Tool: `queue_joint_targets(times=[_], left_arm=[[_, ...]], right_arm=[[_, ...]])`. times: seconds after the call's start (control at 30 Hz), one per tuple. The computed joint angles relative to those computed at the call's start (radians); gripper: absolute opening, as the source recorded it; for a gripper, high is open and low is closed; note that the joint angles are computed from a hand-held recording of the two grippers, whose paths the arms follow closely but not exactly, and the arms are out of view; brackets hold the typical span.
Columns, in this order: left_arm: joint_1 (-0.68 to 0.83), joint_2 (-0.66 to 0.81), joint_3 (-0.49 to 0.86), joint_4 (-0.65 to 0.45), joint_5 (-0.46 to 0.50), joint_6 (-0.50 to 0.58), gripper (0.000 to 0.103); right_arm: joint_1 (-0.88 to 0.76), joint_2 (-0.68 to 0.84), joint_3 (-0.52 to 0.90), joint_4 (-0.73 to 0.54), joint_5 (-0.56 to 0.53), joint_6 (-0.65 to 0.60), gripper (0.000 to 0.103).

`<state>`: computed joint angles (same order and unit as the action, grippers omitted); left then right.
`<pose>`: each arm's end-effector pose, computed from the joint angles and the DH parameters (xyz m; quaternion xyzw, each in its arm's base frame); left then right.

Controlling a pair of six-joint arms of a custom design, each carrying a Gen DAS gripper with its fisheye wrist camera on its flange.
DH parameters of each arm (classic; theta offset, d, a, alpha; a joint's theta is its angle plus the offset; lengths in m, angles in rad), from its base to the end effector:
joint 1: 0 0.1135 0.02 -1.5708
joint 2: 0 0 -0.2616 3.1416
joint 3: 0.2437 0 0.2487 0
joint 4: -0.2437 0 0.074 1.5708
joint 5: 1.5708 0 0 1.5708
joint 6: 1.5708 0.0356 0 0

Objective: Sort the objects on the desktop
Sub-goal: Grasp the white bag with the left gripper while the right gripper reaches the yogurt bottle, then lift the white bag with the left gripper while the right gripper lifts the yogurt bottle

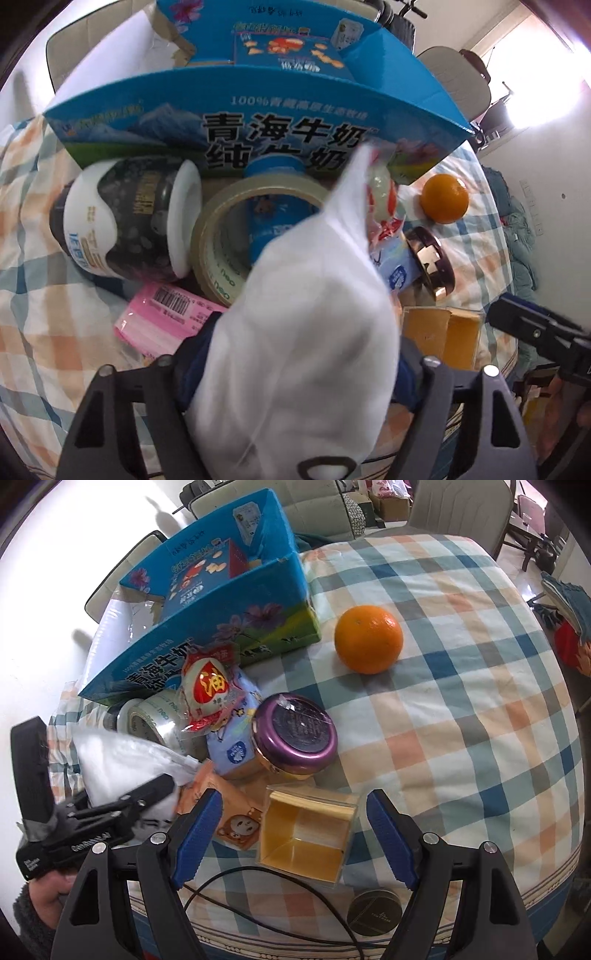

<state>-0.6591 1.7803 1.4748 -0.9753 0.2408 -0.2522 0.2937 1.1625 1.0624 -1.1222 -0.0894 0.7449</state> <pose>0.2744 -0.2233 0.2500 0.2155 0.9586 -0.1699 0.0765 0.1902 0.0608 0.2863 0.2125 0.9607 0.1242 0.1285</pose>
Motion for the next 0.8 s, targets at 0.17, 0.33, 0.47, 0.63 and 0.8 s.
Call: queue_joint_targets(times=[0.17, 0.33, 0.47, 0.63, 0.8], left_arm=[[0.056, -0.069, -0.069, 0.022, 0.089, -0.043, 0.068], [0.139, -0.173, -0.149, 0.006, 0.154, -0.047, 0.064], [0.212, -0.263, -0.224, -0.022, 0.159, -0.034, 0.064], [0.385, -0.340, -0.295, -0.082, 0.180, 0.034, 0.063], [0.540, -0.381, -0.326, -0.121, 0.169, 0.100, 0.060]], right_arm=[[0.063, 0.052, 0.104, -0.011, 0.076, -0.060, 0.083], [0.114, 0.180, 0.245, 0.047, 0.076, -0.177, 0.083], [0.154, 0.369, 0.400, 0.122, 0.006, -0.273, 0.083], [0.226, 0.667, 0.654, 0.151, -0.053, -0.414, 0.083], [0.328, 0.958, 0.934, 0.041, 0.033, -0.600, 0.087]])
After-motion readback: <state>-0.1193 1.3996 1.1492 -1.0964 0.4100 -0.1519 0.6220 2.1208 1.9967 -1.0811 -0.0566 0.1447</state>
